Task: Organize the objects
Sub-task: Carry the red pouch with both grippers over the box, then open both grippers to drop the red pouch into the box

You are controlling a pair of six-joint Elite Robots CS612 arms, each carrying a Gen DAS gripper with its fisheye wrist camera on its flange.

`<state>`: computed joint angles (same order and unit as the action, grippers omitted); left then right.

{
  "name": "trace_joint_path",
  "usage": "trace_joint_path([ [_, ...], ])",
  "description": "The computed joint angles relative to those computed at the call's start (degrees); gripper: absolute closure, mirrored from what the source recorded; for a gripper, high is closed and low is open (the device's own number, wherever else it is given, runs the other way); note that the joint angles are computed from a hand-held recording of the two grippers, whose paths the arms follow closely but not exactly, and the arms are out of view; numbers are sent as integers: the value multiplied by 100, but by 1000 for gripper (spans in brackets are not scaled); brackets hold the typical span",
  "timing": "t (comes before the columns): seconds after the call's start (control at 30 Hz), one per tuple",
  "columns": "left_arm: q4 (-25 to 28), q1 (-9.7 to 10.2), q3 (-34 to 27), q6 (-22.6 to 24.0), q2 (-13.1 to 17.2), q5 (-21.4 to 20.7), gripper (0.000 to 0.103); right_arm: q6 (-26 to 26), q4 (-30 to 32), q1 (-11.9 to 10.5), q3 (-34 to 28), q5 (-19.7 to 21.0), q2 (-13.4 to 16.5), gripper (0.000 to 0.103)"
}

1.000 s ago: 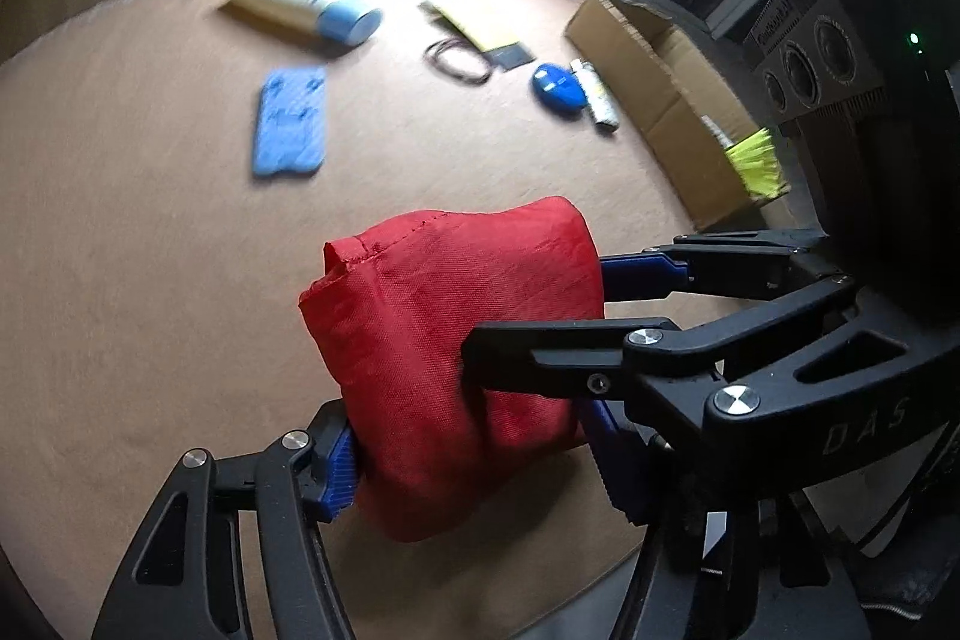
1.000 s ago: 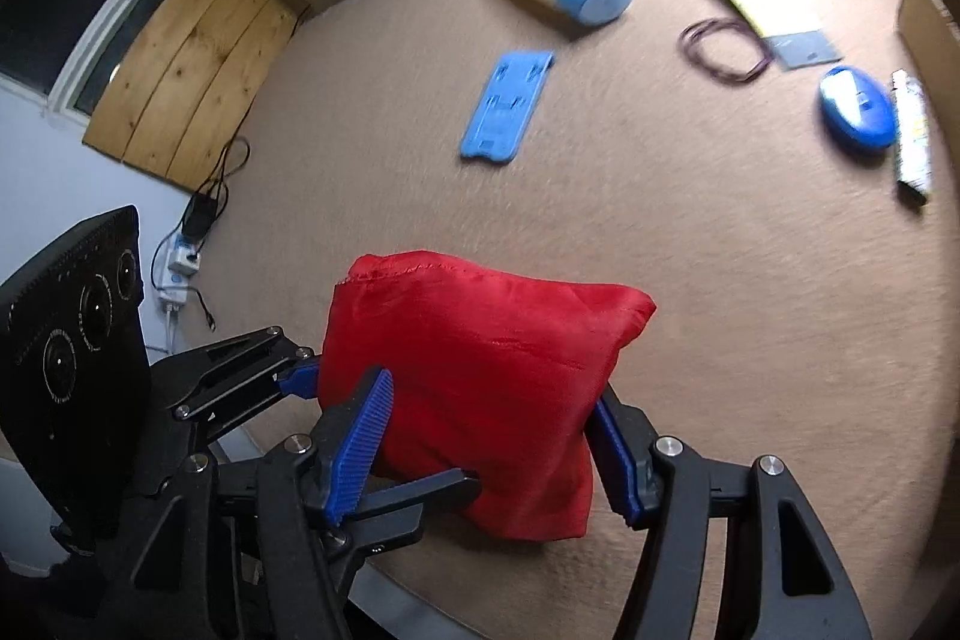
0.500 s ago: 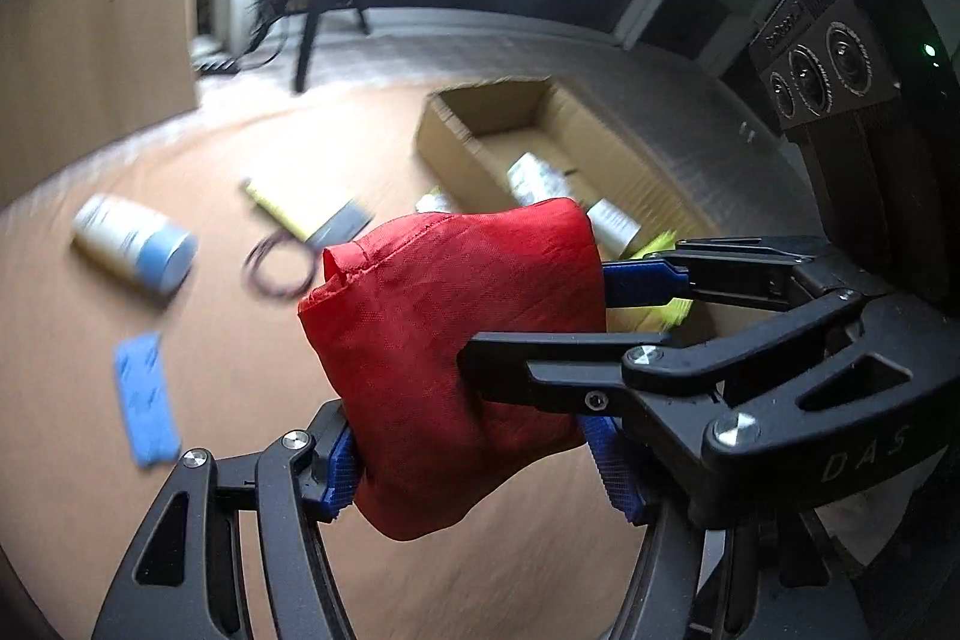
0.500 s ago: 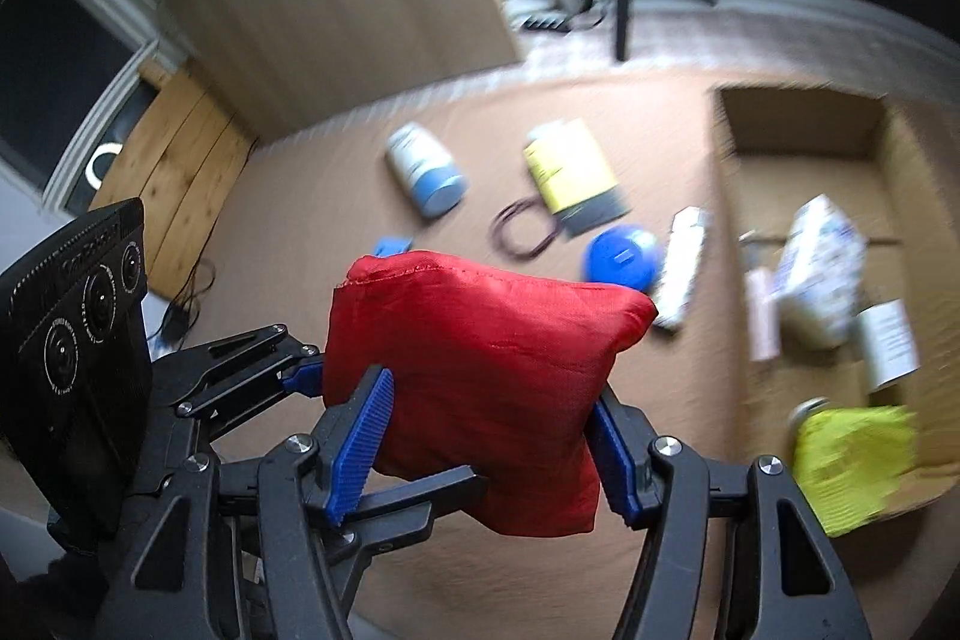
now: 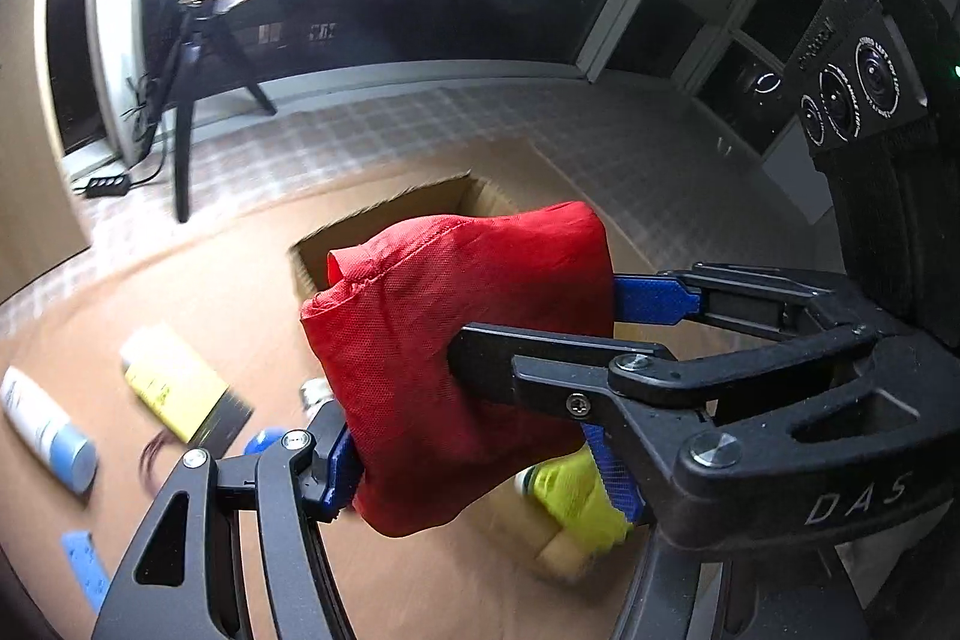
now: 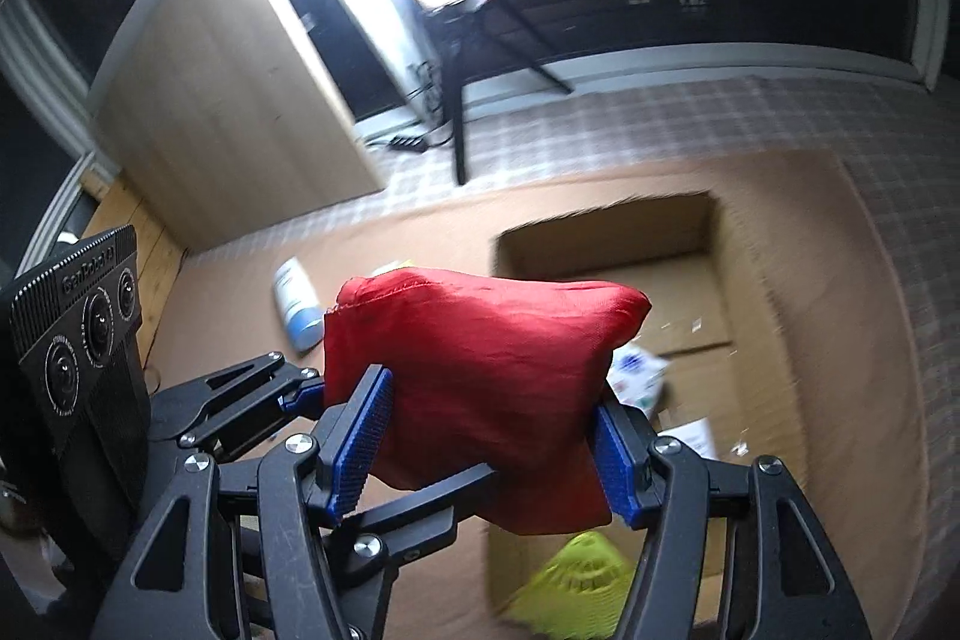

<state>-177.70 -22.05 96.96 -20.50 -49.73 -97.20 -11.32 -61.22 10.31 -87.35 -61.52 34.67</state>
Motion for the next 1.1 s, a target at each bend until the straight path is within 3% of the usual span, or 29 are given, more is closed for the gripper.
trace_joint_path([
  [0.47, 492, -38, -736, -65, 501, -23, 36, 286, -408, -120, 525, -232, -79, 44],
  [0.73, 708, -37, -804, -26, 534, 233, 26, 341, -602, -78, 502, -701, -68, 40],
  [1.1, 430, 5, -375, 58, 263, 339, 26, 464, -563, -62, 359, -521, -40, 40],
])
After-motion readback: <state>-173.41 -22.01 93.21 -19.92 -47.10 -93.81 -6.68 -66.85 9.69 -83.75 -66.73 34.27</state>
